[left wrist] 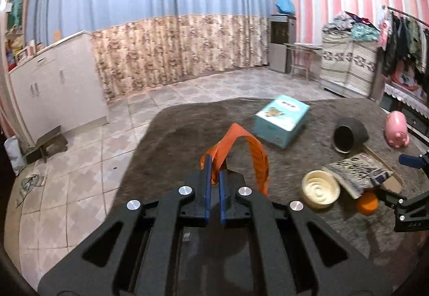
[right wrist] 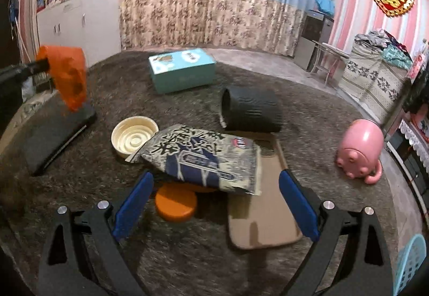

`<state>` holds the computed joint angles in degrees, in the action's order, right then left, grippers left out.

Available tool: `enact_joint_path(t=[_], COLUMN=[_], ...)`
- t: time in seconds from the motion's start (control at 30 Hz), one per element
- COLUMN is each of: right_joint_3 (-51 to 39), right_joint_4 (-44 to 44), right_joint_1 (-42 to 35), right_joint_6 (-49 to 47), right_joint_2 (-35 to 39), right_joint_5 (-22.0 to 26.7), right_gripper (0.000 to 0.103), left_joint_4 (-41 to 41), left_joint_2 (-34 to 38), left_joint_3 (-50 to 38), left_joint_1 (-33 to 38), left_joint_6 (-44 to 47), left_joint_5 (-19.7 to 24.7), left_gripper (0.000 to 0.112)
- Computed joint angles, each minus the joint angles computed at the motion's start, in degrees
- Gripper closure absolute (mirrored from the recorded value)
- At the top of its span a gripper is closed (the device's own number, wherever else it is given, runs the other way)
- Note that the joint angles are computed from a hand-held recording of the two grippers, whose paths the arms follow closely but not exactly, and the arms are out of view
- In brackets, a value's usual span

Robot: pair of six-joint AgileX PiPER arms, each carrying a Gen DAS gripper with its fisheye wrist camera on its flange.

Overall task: Collect trash
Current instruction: 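Grasp the orange bag with the left tool while the right tool grasps the patterned snack bag, then lift both bags and carry them over the blue basket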

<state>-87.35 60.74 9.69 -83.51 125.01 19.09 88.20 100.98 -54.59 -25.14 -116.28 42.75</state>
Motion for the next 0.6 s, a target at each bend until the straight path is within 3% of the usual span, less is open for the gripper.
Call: enact_joint_path(t=[0.13, 0.2, 0.27, 0.3, 0.37, 0.47, 0.6], right_joint_3=[-3.44, -5.71, -8.24, -9.31, -8.82, -6.86, -4.93], right_joint_4=[-6.25, -11.34, -15.14, -15.57, -11.46, -2.82, 3.36], right_joint_1=[1.55, 2.65, 2.74, 2.39, 1.49, -0.48, -3.84], right_joint_6=[6.26, 10.30, 13.64, 14.16, 10.51, 3.08, -1.02], right_joint_2=[2.36, 3.85, 5.32, 5.87, 5.40, 3.63, 0.53], right_joint_5=[0.05, -0.02, 1.67, 3.33, 4.40, 5.46, 7.76], right_gripper=[0.013, 0.024, 0.053, 0.061, 0.076, 0.090, 0.098], left_joint_4=[0.45, 0.54, 0.31, -0.04, -0.38, -1.02, -3.31], left_joint_2=[-1.30, -1.25, -0.81, -0.58, -0.49, -0.60, 0.30], left_joint_3=[2.45, 3.13, 3.08, 2.70, 2.06, 1.15, -2.72], left_joint_1=[1.37, 2.03, 2.22, 2.11, 1.66, -0.30, -3.91], left_joint_6=[-1.71, -2.28, -1.97, -1.46, -0.81, -0.12, 3.96], left_joint_5=[0.05, -0.44, -0.72, -0.78, -0.52, 1.12, 4.04], left_gripper=[0.109, 0.109, 0.109, 0.109, 0.109, 0.109, 0.109])
